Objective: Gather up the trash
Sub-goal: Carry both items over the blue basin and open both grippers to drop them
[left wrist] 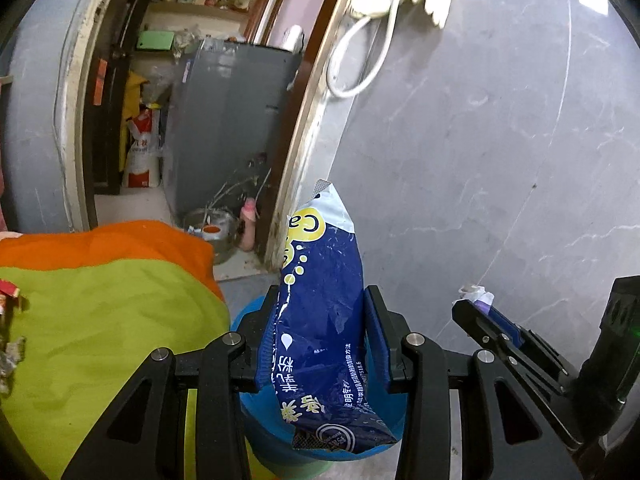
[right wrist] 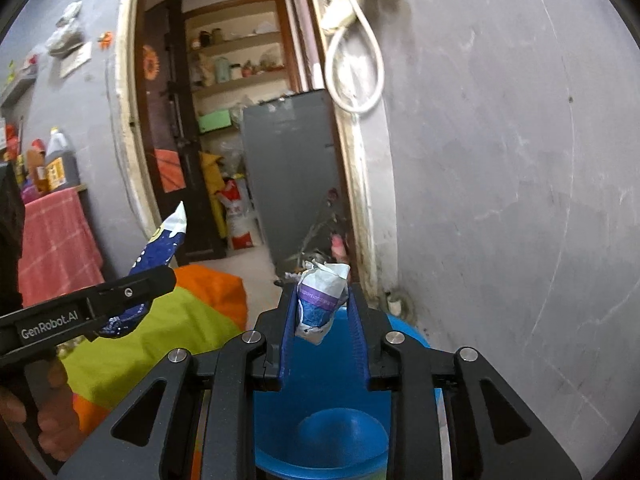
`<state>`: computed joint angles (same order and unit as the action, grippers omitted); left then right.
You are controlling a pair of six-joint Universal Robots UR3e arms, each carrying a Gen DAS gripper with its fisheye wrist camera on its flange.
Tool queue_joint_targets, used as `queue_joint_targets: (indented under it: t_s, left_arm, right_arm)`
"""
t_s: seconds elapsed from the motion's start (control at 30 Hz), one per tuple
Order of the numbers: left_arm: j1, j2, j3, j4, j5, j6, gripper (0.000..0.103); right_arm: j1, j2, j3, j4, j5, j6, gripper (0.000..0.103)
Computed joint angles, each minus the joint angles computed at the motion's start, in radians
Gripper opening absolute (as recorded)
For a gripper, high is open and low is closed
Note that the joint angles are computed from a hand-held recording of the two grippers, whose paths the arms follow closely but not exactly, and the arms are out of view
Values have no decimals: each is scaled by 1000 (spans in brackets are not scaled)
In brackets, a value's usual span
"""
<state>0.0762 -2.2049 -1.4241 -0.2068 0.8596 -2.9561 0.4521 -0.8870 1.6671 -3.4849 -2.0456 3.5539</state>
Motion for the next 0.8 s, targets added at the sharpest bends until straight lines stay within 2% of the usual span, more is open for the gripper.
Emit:
queue_joint_targets:
  t_s: [0.37, 0.43, 0.5, 0.57, 0.63, 0.77, 0.8]
  left_arm:
    - [-37, -109, 129, -94, 80, 5, 37]
    - [-37, -110, 127, -96, 82, 6, 42]
    - [-32, -103, 116, -95, 75, 5, 42]
    - [-28, -96, 107, -98, 74, 5, 44]
    - [-15, -86, 93, -95, 60, 3, 52]
    - [18, -50, 31, -35, 58, -14, 58]
    - [25, -37, 16, -32, 69, -9, 63]
  right_arm:
    - [-56, 59, -13, 2, 63, 32, 26]
    - [-61, 67, -30, 16, 71, 33, 31]
    - [-67, 74, -53, 29, 79, 32, 36]
    - [-67, 71, -51, 25, 77, 30, 37]
    - [-64, 76, -62, 31, 68, 30, 46]
    - [-40, 63, -51, 1, 17, 35, 58]
    - [-35, 63, -57, 5, 4, 37, 65]
